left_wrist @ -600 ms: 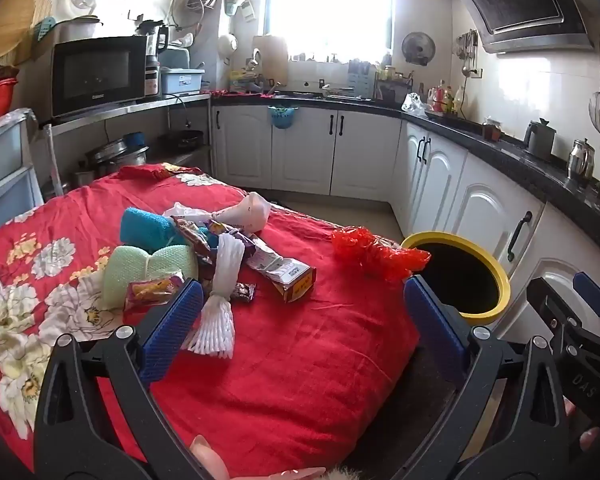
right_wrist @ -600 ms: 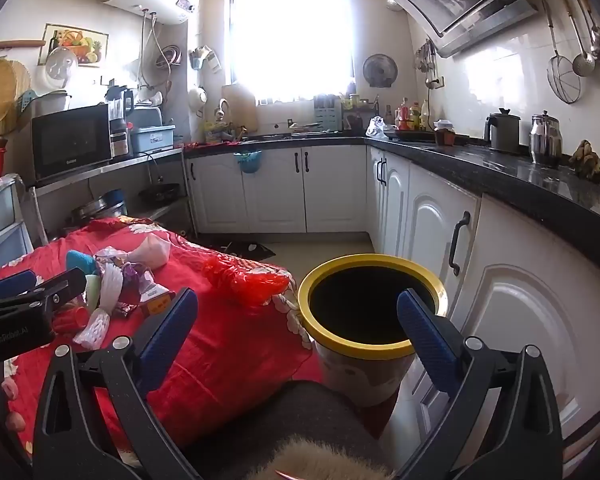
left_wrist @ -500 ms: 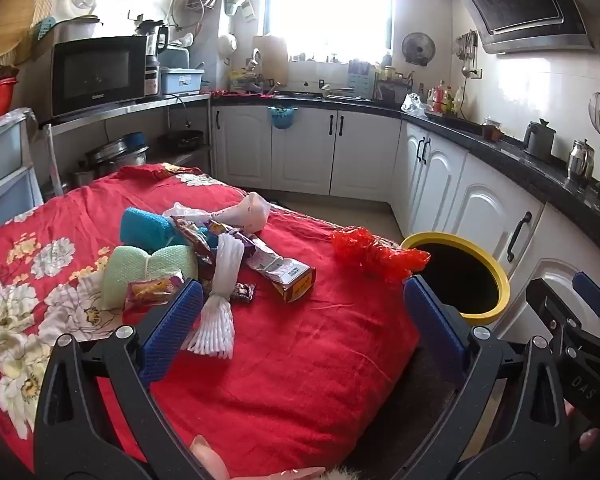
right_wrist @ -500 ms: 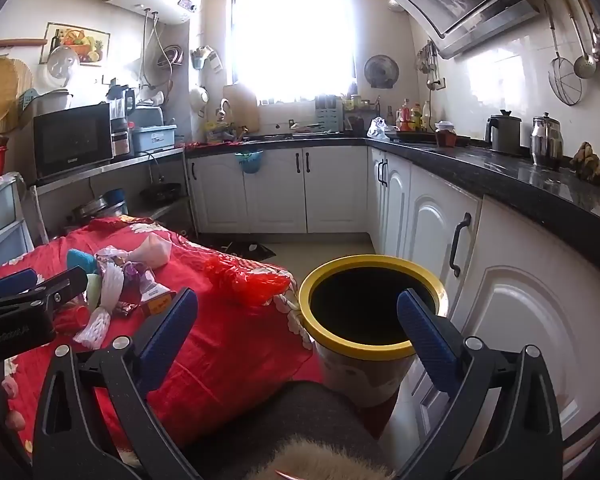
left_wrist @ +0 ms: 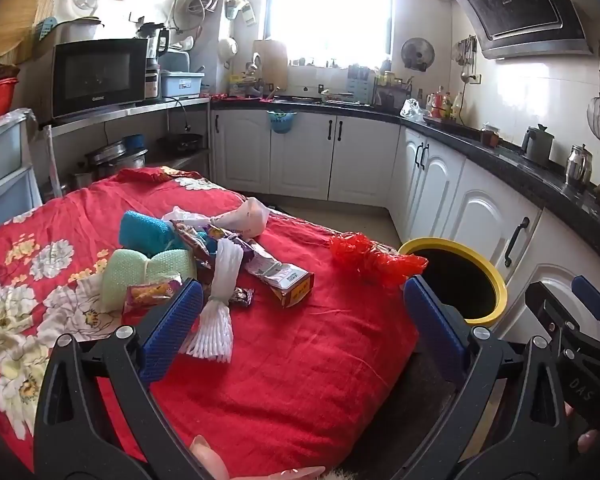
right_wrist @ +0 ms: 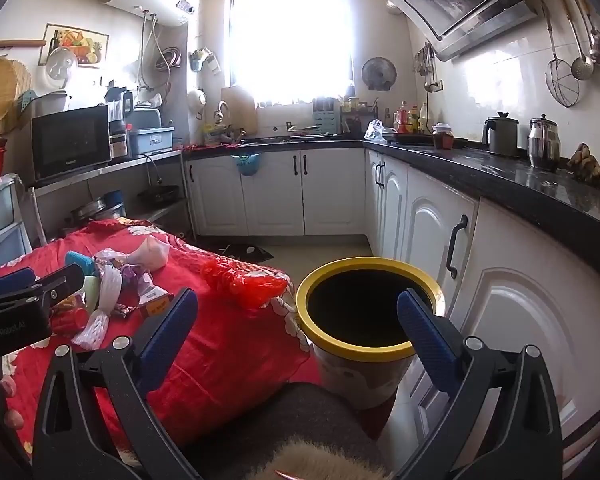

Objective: Collect trash

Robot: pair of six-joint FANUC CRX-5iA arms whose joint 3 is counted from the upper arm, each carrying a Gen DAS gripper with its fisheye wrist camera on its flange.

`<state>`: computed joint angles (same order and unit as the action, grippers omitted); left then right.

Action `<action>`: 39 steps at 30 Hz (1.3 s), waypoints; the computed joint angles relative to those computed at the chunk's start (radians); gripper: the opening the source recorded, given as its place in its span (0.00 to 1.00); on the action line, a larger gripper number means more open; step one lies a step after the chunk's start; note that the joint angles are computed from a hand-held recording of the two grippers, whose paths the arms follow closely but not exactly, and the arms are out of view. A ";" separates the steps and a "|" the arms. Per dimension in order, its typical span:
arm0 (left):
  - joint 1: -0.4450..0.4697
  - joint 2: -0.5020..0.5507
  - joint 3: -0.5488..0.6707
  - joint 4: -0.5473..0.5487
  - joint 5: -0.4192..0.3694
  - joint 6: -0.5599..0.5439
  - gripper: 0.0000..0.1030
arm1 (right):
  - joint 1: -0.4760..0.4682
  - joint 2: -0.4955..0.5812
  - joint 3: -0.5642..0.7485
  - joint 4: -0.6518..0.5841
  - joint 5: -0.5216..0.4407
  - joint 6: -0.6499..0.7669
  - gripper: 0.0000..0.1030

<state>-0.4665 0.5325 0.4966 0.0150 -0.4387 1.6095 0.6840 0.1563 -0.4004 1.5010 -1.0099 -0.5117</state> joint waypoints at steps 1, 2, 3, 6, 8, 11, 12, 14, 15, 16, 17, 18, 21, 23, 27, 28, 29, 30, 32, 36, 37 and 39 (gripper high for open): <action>0.003 -0.005 -0.010 0.009 0.008 -0.005 0.90 | 0.002 0.002 0.002 -0.002 -0.004 -0.002 0.94; 0.004 -0.004 -0.010 0.012 0.010 -0.008 0.90 | 0.003 0.002 0.002 -0.001 -0.005 -0.003 0.94; 0.004 -0.003 -0.009 0.014 0.011 -0.010 0.90 | 0.002 0.000 0.000 -0.001 -0.004 -0.004 0.94; 0.004 0.001 -0.001 0.011 0.008 -0.009 0.90 | 0.003 -0.004 -0.002 -0.003 -0.006 -0.004 0.94; 0.004 0.006 0.007 0.009 0.005 -0.006 0.90 | 0.003 -0.006 -0.003 -0.003 -0.006 -0.003 0.94; 0.004 -0.008 -0.013 0.021 0.012 -0.016 0.90 | 0.003 -0.003 -0.002 -0.002 -0.008 -0.005 0.94; 0.004 -0.008 -0.012 0.020 0.013 -0.016 0.90 | 0.003 -0.004 -0.002 -0.002 -0.008 -0.006 0.94; 0.004 -0.006 -0.008 0.021 0.010 -0.017 0.90 | 0.002 -0.005 -0.002 -0.002 -0.008 -0.004 0.94; 0.004 -0.005 -0.005 0.019 0.008 -0.016 0.90 | 0.002 -0.006 -0.003 -0.002 -0.006 -0.005 0.94; 0.005 -0.009 -0.016 0.022 0.016 -0.016 0.90 | 0.001 -0.007 -0.004 -0.001 -0.006 -0.005 0.94; 0.005 -0.009 -0.015 0.021 0.015 -0.015 0.90 | 0.002 -0.006 -0.003 -0.002 -0.007 -0.004 0.94; 0.005 -0.008 -0.013 0.019 0.013 -0.012 0.90 | 0.002 -0.006 -0.003 -0.002 -0.008 -0.006 0.94; 0.006 -0.010 -0.020 0.025 0.019 -0.022 0.90 | 0.003 -0.005 -0.003 -0.002 -0.008 -0.006 0.94; 0.006 -0.010 -0.019 0.024 0.019 -0.021 0.90 | 0.002 -0.006 -0.003 -0.003 -0.006 -0.004 0.94; 0.006 -0.010 -0.020 0.027 0.020 -0.023 0.90 | 0.003 -0.005 -0.003 -0.001 -0.009 -0.007 0.94; 0.006 -0.010 -0.019 0.024 0.019 -0.020 0.90 | 0.003 -0.005 -0.003 0.000 -0.010 -0.007 0.94; 0.006 -0.010 -0.019 0.024 0.019 -0.020 0.90 | 0.002 -0.006 -0.004 0.001 -0.009 -0.008 0.94; 0.006 -0.010 -0.019 0.024 0.019 -0.021 0.90 | 0.002 -0.007 -0.004 0.000 -0.009 -0.007 0.94; 0.006 -0.010 -0.018 0.023 0.018 -0.019 0.90 | 0.003 -0.007 -0.004 -0.002 -0.009 -0.005 0.94; 0.006 -0.011 -0.018 0.022 0.018 -0.019 0.90 | 0.003 -0.005 -0.004 0.000 -0.010 -0.008 0.94; 0.007 -0.011 -0.018 0.024 0.018 -0.019 0.90 | 0.003 -0.005 -0.004 0.001 -0.010 -0.008 0.94; 0.007 -0.012 -0.021 0.027 0.021 -0.023 0.90 | 0.002 -0.005 -0.004 0.003 -0.008 -0.007 0.94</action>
<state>-0.4599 0.5209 0.4760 0.0416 -0.4178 1.5869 0.6861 0.1517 -0.4044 1.5039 -1.0178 -0.5186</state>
